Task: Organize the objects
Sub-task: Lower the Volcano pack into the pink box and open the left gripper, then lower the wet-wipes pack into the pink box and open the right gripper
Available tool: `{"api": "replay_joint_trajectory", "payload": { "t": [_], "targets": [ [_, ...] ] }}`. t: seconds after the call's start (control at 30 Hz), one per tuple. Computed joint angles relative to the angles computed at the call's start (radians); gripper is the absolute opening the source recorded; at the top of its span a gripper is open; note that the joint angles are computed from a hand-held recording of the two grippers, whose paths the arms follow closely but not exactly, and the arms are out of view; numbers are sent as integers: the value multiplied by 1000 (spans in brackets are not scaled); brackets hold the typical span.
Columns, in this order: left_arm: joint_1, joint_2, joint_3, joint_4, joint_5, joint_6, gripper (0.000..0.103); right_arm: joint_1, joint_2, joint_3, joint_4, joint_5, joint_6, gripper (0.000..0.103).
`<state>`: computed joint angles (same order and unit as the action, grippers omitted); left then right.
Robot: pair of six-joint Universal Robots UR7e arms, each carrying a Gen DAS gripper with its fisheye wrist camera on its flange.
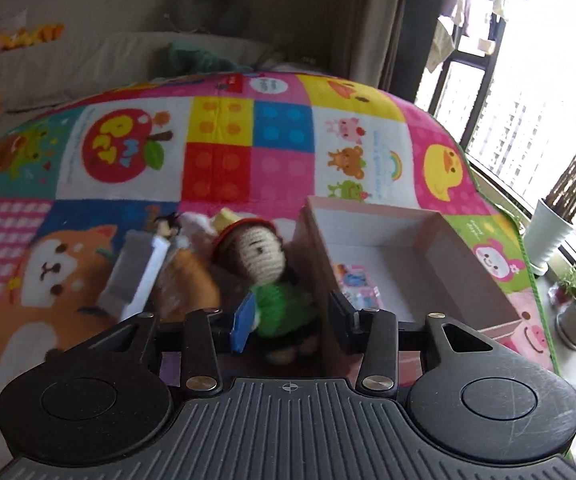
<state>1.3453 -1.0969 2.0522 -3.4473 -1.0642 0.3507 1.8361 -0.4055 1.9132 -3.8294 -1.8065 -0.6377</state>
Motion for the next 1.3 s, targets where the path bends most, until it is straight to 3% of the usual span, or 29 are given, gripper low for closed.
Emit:
{"api": "replay_joint_trajectory", "payload": {
  "t": [0.13, 0.3, 0.37, 0.43, 0.5, 0.57, 0.63, 0.83, 0.9, 0.93, 1.07, 1.13, 1.23, 1.3],
  "targets": [
    [81, -55, 45, 40, -52, -67, 45, 35, 11, -204, 151, -86, 86, 55],
    [153, -91, 69, 29, -96, -87, 45, 42, 176, -560, 294, -332, 71, 55],
    [177, -113, 80, 36, -123, -75, 45, 34, 148, -545, 388, -310, 154, 55],
    [193, -131, 91, 36, -131, -71, 45, 34, 105, -465, 400, -254, 189, 56],
    [201, -141, 95, 45, -122, -89, 45, 56, 87, -404, 376, -266, 172, 63],
    [200, -146, 96, 64, -102, -107, 45, 75, 62, -332, 357, -259, 167, 85],
    [183, -142, 98, 82, -54, -111, 45, 95, 41, -282, 388, -261, 180, 88],
    [145, -129, 122, 82, -7, -40, 45, 98, 100, -325, 576, -388, 277, 86],
    [141, -133, 129, 90, -8, -37, 45, 89, 99, -333, 646, -382, 310, 59],
    [139, -135, 131, 94, -7, -36, 45, 92, 94, -328, 656, -376, 308, 53],
    [136, -129, 130, 91, 0, -29, 45, 122, 48, -286, 559, -288, 214, 53],
    [137, -130, 127, 97, -8, -42, 45, 140, 42, -302, 472, -280, 159, 53],
    [140, -134, 125, 112, -25, -55, 45, 146, 119, -445, 327, -388, 23, 53],
    [142, -141, 126, 119, -34, -57, 45, 127, 194, -591, 312, -480, -41, 53]
  ]
}}
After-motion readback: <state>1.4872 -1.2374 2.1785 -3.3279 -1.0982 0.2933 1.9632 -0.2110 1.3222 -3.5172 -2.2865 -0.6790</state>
